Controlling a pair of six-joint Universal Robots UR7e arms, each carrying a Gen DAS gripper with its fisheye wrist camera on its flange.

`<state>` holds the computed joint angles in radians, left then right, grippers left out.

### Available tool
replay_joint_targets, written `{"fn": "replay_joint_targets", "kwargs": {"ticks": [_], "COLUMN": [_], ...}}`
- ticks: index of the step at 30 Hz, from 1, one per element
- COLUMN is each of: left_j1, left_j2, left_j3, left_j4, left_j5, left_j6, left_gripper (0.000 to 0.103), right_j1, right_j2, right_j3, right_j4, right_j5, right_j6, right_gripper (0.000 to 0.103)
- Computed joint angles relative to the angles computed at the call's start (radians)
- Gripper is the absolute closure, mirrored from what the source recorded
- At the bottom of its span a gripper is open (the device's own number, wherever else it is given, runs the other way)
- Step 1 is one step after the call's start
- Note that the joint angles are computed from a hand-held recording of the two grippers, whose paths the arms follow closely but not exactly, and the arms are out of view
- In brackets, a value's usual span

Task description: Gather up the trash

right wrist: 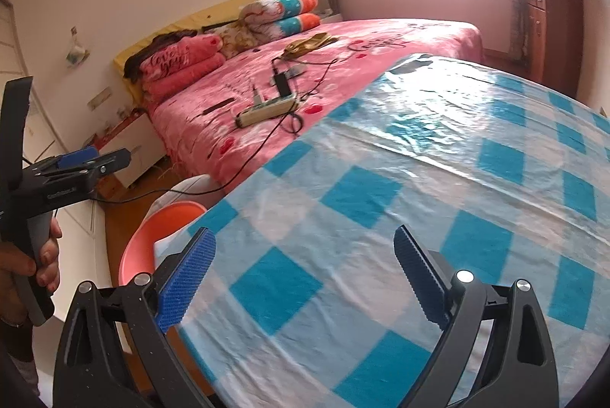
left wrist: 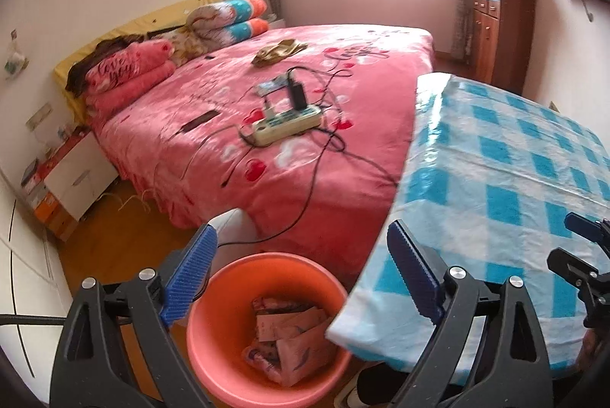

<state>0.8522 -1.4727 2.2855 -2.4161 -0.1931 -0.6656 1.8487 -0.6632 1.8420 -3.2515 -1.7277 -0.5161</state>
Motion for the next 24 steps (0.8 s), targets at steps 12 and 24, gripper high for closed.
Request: {"fn": "replay_joint_targets", "kwargs": {"ticks": [12, 24], "left_j1": [-0.060, -0.097], "left_j2": [0.209, 0.396], "left_j3": [-0.070, -0.185], "left_j4": [-0.368, -0.619], "left_j5": [-0.004, -0.065], "left_j6": [0.315, 0.538], "left_gripper": [0.007, 0.006], "right_j1": [-0.050, -0.092], "right_j2": [-0.062, -0.119], "right_j3": [0.049, 0.088], "right_j4": [-0.110, -0.232], "right_j5": [-0.007, -0.037], "right_j6": [-0.028, -0.050], "right_gripper": [0.009, 0.008]}}
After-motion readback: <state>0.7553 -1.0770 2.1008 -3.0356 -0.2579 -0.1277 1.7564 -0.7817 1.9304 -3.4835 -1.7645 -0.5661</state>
